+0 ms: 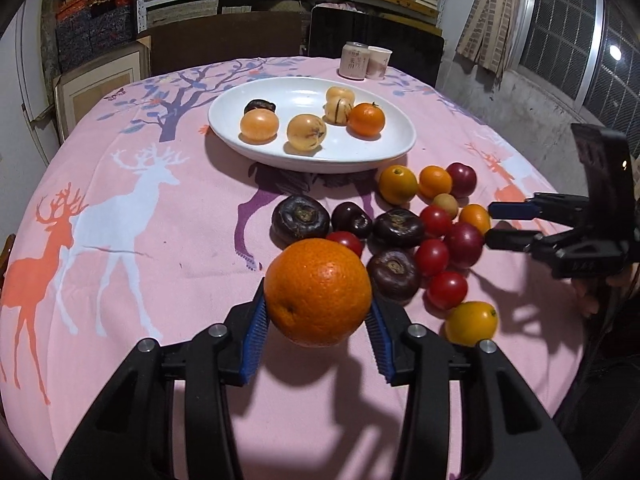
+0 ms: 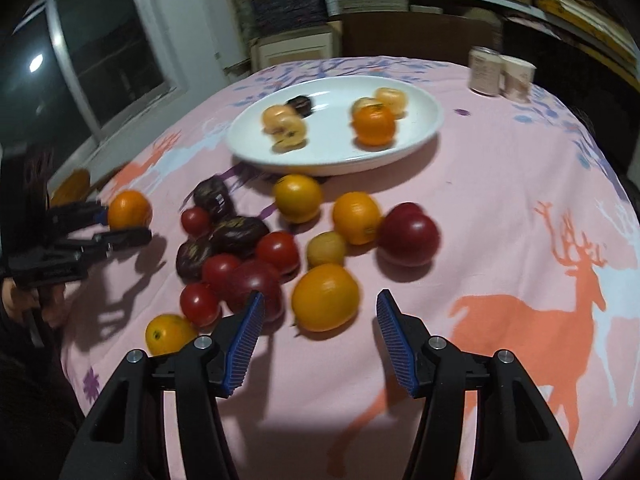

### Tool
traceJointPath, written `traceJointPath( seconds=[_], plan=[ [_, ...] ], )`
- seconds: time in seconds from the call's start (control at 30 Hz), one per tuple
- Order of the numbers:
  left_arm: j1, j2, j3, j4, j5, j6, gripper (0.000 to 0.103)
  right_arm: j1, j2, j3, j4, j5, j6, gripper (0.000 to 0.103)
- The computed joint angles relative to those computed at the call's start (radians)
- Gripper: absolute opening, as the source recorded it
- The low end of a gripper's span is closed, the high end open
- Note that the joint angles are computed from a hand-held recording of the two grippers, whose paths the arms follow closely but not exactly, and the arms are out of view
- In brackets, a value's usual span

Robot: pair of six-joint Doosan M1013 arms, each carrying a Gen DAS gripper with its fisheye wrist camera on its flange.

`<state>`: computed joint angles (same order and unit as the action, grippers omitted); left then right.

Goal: Organize fruits
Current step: 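Carry a large orange to the plate with the left gripper while the right places a yellow fruit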

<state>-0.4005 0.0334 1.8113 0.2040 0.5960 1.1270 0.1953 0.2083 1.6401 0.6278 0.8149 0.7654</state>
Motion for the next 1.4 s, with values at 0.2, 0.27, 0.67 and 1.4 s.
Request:
traceJointPath(
  seconds=[0.2, 0.27, 0.67, 1.4],
  plan=[
    [0.004, -0.005, 0.008, -0.036, 0.004, 0.008, 0.044, 0.002, 0.001, -0.005, 0.000, -0.007, -0.023, 0.046],
    [0.007, -0.007, 0.011, -0.044, 0.000, 0.007, 0.044, -0.004, 0.000, -0.008, -0.014, -0.003, -0.004, 0.046],
    [0.004, -0.008, 0.005, -0.032, 0.000, -0.007, 0.044, 0.021, 0.028, -0.023, -0.078, -0.014, 0.014, 0.041],
    [0.065, 0.249, -0.319, -0.163, 0.095, 0.158, 0.044, 0.062, 0.138, -0.213, -0.054, -0.138, 0.054, 0.041]
  ],
)
